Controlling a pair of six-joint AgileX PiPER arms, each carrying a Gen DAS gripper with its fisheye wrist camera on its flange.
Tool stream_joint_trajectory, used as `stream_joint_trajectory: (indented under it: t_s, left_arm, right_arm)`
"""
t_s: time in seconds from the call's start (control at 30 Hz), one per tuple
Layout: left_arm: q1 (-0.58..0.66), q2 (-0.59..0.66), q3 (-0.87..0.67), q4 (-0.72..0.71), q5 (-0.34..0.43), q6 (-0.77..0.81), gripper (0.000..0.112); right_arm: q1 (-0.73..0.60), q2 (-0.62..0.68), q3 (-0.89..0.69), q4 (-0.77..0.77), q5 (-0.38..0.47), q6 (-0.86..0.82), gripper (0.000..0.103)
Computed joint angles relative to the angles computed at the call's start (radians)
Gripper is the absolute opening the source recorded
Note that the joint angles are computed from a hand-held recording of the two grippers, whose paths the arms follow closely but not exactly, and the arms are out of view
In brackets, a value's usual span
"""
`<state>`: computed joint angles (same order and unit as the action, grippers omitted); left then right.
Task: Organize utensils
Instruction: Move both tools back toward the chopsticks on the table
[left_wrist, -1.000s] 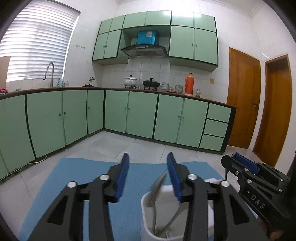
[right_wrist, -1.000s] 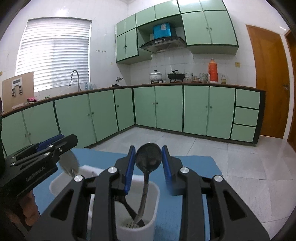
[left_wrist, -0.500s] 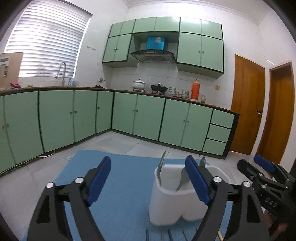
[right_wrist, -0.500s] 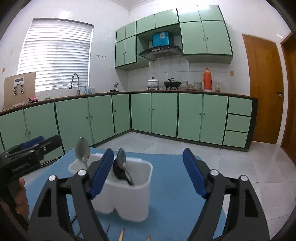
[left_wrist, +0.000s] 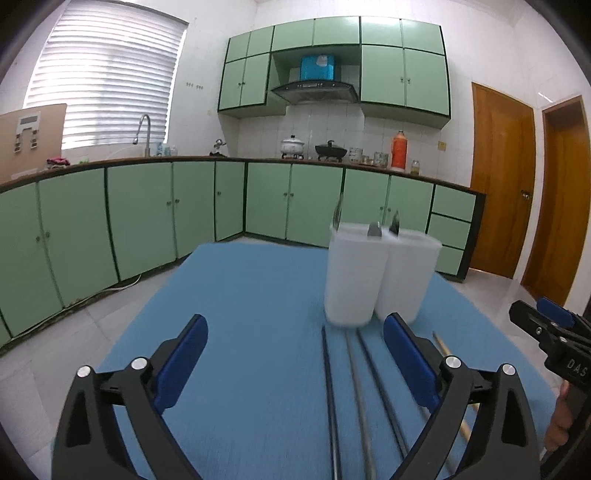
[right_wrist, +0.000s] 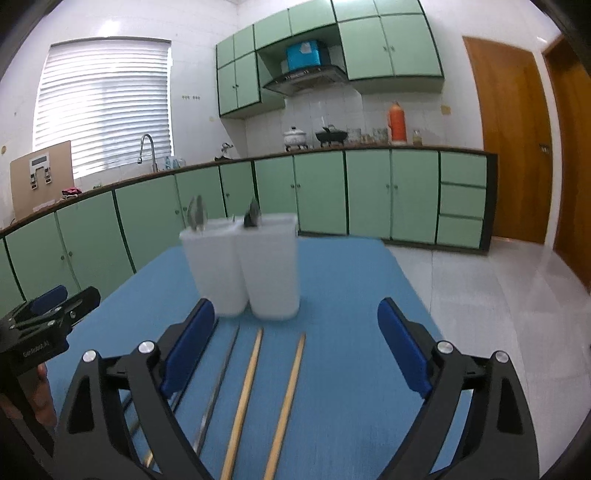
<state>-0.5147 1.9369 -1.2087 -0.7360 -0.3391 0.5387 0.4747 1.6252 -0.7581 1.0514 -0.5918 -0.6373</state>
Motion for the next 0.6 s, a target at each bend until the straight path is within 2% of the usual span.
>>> stream_joint_trajectory:
  t_s: [0.07, 0.17, 0.27, 0.43, 0.6]
  left_arm:
    - [-0.017, -0.021, 0.068, 0.016, -0.036, -0.032, 0.094]
    - [-0.048, -0.049, 0.157, 0.026, -0.089, -0.033, 0.094]
    - [-0.067, -0.067, 0.204, 0.023, -0.099, -0.029, 0.094]
    - [-0.097, -0.089, 0.267, -0.011, -0.098, -0.023, 0.094]
    - [-0.125, -0.115, 0.35, 0.004, -0.166, -0.083, 0.093]
  right_arm:
    - [0.055, -0.001, 0.051, 0.054, -0.056, 0.003, 0.087]
    - [0.106, -0.012, 0.122, 0.066, -0.086, 0.066, 0.087]
    - [0.17, -0.011, 0.184, 0.1, -0.146, 0.107, 0.085]
    - [0.242, 0.001, 0.244, 0.153, -0.161, 0.184, 0.068]
    - [0.332, 0.011, 0.291, 0.19, -0.212, 0.225, 0.057]
